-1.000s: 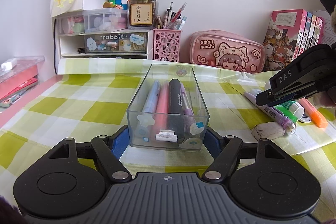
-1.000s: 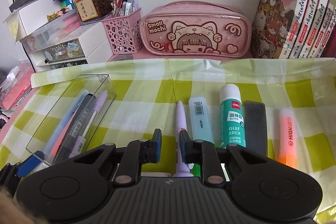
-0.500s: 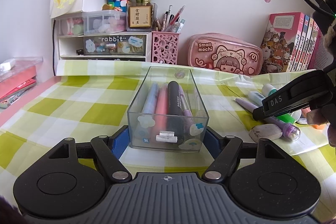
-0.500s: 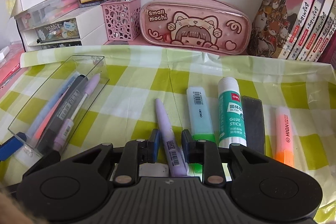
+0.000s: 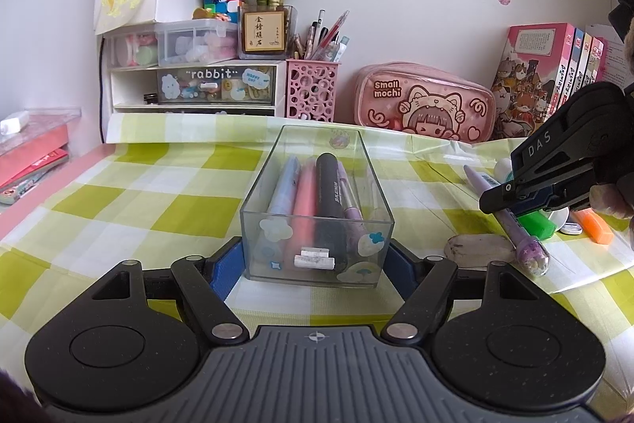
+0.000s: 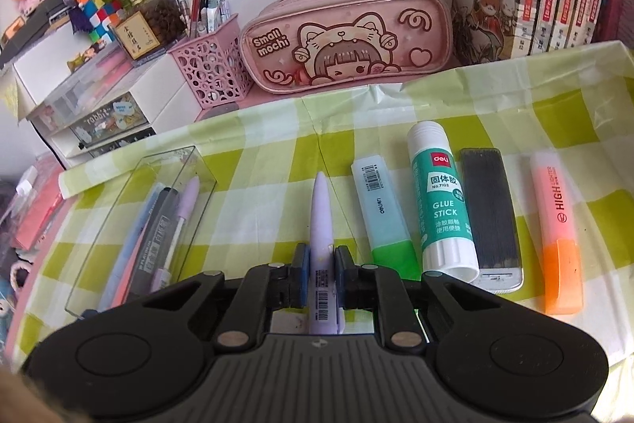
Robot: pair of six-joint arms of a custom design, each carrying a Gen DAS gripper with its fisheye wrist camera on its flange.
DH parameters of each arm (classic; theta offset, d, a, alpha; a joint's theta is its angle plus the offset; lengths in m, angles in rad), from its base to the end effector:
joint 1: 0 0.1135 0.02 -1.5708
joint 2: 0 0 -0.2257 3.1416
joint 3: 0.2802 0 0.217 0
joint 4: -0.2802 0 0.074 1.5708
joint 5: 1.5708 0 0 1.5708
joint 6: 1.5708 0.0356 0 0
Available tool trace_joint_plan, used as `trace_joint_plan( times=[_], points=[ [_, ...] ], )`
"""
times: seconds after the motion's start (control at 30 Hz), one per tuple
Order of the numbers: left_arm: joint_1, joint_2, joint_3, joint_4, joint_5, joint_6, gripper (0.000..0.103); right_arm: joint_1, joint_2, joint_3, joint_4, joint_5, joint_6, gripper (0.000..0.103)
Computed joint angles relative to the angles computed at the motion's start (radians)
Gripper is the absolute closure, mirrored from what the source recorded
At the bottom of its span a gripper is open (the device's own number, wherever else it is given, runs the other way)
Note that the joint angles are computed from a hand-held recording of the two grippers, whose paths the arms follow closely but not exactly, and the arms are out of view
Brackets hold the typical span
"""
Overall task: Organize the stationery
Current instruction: 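Carry the lilac cartoon pen over the clear box and lower it inside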
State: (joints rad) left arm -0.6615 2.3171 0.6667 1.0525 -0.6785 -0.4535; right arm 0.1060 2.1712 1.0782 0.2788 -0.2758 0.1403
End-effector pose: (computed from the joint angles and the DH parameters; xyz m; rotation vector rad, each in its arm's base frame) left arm 0.2509 -0.1670 0.0093 -0.1628 2.0181 0.0391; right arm 0.3679 0.0489 0.0634 -0.0907 2.3892 0.4453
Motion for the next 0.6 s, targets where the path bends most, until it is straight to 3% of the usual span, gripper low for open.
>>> trace_joint_plan(
  times=[0.6],
  points=[
    [0.0,0.002,-0.001,0.007,0.002,0.002,0.03,0.0,-0.15,-0.072,0.012,-0.243,0.102,0.085]
  ],
)
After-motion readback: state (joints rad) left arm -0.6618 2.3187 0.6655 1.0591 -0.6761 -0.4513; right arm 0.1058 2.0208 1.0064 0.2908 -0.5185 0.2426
